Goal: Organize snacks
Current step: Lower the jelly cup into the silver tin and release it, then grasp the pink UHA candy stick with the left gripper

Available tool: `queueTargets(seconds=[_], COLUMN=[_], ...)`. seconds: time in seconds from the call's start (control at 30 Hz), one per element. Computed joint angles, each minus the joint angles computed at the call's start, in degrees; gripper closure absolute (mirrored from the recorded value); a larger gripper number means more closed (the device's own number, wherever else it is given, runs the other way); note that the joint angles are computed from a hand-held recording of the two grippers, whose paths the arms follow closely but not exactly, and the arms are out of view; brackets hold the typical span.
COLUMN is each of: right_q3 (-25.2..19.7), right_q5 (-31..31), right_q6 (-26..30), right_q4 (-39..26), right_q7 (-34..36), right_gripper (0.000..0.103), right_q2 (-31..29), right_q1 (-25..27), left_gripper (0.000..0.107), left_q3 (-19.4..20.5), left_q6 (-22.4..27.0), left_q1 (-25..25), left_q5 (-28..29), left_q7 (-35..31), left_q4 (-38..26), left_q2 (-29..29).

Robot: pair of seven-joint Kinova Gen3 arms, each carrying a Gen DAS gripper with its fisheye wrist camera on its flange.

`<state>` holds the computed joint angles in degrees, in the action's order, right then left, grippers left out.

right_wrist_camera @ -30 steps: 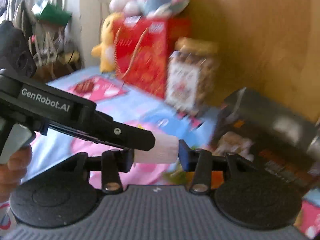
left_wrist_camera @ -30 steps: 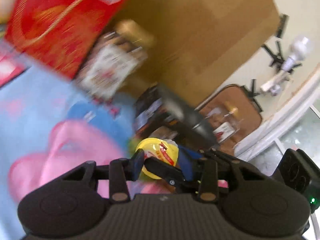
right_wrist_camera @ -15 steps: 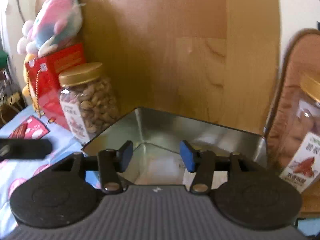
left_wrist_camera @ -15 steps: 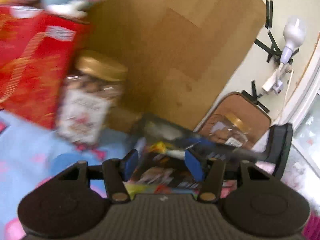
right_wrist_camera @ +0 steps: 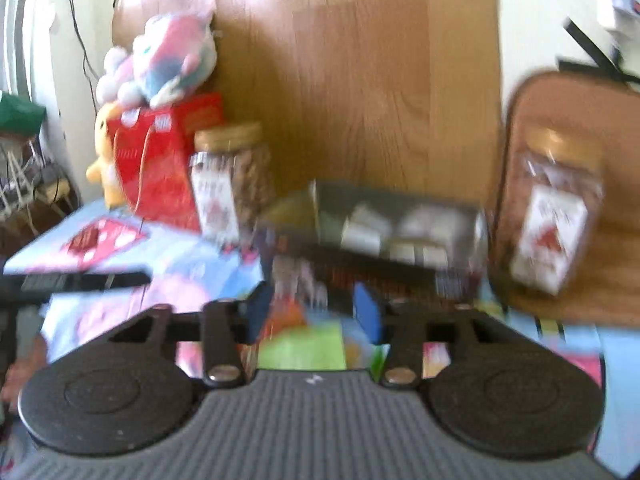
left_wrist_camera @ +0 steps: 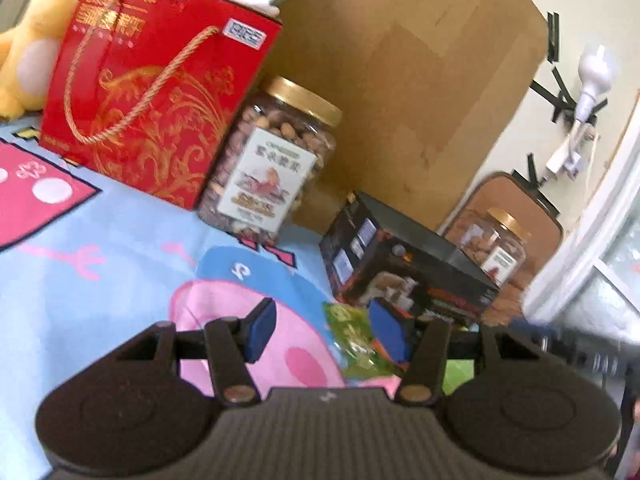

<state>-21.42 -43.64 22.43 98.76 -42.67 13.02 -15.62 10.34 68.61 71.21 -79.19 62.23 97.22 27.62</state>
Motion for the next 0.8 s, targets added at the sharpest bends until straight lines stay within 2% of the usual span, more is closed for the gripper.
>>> queueTargets(seconds=[0.1,0.2,0.27,0.33,0.4,0.53,0.6,0.67,0.73,0.8], right_q3=[2.23,5.85,4.29,0.47,-0.56,-4.71,-5.8,-3.58,-1.14,-1.46], right_q5=[5.98,12.97,17.29,18.47,15.95,7.84,4.26,1.9,2.14,0.42], right_q6=[1.51,1.85,1.02,0.96,0.18,0.19,3.26,3.53,1.01,1.28], right_q4=[3.98,6.2,7.59,8.4,9.53,10.25,9.09,9.37,10.34,10.21], right_q7=[-6.99,-12.7,-15.25,-15.45,-12.03,-2.71,1.95,6.31,7.88,6.9], right_gripper=[0.068,0.07,0.07,0.07,0.07,0.069,0.068,0.067,0.067,0.071], right_q2=[-3.63,-5.65,-6.67,-7.13,-7.32,-7.3,-6.49,-5.92,-5.55,-4.92], right_q1=[-1.83,-6.59,-5.96,-2.56,-1.48,2.84,4.46,1.94,-1.72,-1.13], left_gripper=[0.055,0.055,0.055,0.055,0.055,0.054,0.054,0.054,0.054,0.05], left_q3=[0.44,0.68,0.58,0.87,1.06,2.43,-1.31,-2.92,-0.29,3.95], left_q6=[-2.31,-3.91,-4.67,-6.31,-7.84,-9.6,-13.02,-15.91,-16.13,-14.38], left_q1=[-0.49,-0.78,-0.5,-0.99,-1.14,-1.49,1.07,1.8,-0.43,-3.53], left_q5=[-0.87,-1.07,-2.71,-3.28,-3.12,-4.08,-3.65,-3.82,-2.85,0.09], left_q7=[0.92,0.54,0.39,-0.94,-1.07,6.49,11.15,14.0,13.13,8.96], left_q4=[0.89,0.86,1.07,0.81,0.33,1.87,2.93,3.31,1.98,-0.64], left_q2=[-0.56,-0.69,-0.55,-0.5,-0.48,-1.26,-2.01,-2.24,-1.57,-0.5])
